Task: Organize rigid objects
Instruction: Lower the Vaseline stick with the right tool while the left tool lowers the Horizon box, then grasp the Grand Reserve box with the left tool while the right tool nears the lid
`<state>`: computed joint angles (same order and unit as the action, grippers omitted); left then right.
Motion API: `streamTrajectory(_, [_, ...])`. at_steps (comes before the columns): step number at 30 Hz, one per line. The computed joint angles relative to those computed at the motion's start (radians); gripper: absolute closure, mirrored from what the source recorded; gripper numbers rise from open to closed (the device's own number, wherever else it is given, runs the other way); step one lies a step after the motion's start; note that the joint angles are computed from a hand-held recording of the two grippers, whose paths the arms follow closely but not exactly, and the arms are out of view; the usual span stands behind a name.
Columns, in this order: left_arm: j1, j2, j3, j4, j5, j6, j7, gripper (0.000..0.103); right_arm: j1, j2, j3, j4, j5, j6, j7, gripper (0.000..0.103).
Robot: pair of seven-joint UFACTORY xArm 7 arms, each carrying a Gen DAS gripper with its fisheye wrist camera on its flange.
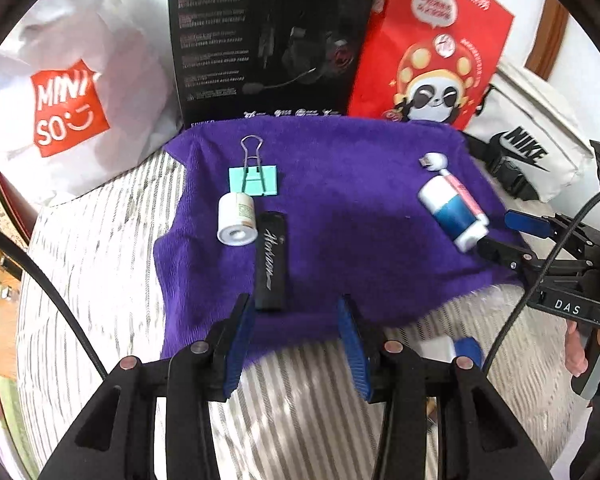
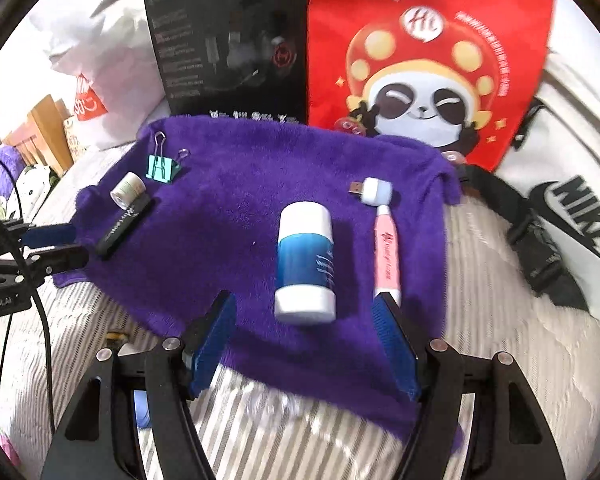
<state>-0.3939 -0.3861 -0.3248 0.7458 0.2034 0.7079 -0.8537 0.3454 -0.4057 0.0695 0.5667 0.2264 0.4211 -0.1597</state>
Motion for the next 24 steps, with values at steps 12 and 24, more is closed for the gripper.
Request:
streamTrajectory(12, [-0.080,-0.017,-0.085,-0.049,-0.047,-0.027,-0.189,0.060,-0.033,-0.428,-0.043,-0.190,-0.011,0.212,0.057,0.033])
streamTrajectory(24, [-0.120,0.164,-0.143,0.064,0.122,0.027,-0.409,0.060,-0.100,-0.695,-0.076,-0.317,-0.041,0.415,0.068,0.033])
